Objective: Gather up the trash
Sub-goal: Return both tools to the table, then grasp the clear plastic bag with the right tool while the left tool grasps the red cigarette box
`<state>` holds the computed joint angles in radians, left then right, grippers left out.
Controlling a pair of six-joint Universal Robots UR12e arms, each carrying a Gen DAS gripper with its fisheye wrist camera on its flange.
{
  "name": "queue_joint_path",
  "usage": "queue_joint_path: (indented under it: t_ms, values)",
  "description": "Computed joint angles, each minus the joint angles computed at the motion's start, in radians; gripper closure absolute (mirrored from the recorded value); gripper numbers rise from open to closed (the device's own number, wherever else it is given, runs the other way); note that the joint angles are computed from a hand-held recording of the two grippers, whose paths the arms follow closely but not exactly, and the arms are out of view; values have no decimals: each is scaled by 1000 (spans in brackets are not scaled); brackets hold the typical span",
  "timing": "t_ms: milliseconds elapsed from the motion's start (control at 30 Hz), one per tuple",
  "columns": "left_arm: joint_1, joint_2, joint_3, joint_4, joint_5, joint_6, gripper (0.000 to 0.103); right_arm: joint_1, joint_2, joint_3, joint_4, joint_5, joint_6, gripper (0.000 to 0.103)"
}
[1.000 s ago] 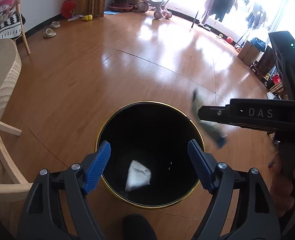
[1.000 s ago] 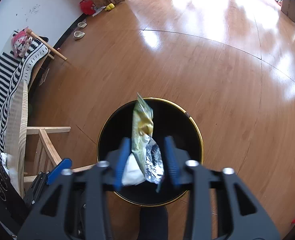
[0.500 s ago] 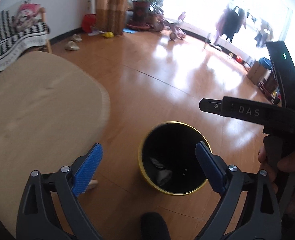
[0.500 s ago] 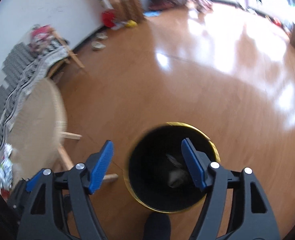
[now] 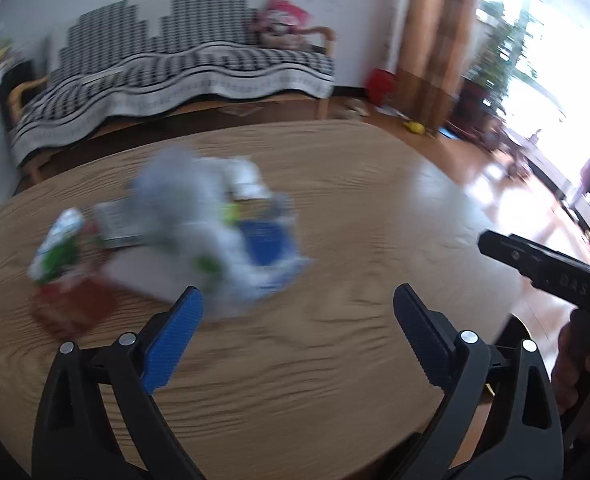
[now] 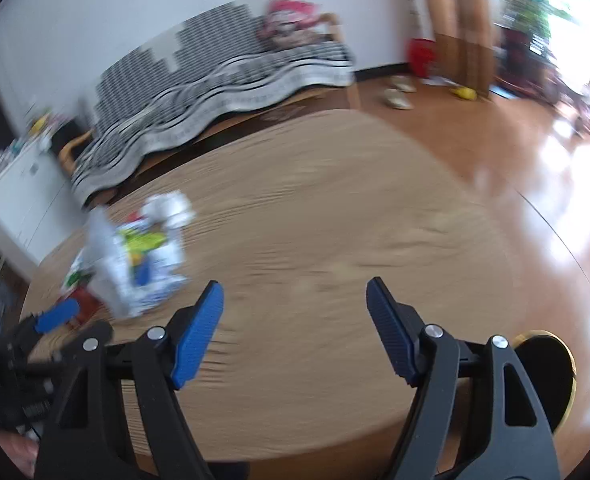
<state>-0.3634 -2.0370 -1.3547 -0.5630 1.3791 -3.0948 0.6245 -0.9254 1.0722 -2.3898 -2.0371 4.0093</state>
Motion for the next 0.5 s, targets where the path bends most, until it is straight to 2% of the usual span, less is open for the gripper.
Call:
queue_joint_path:
  t_ms: [100,200,333,433,500]
  values:
    - [47,11,-17,21,55,-42,10,15,96,-160,50,30,-78,31]
    - [88,18,-26,22,80,-60,10,23,177,-296,96,50,-132,31]
    - [127,20,-43,28,103,-37,10,28,256,-432,145,71,-183,32]
    - [148,16,-48,17,88,-5,10,31,349,-599,220,79,-221,31]
    - [155,16,-57,14,76,11,10,31,429,-751,290,80,-250,31]
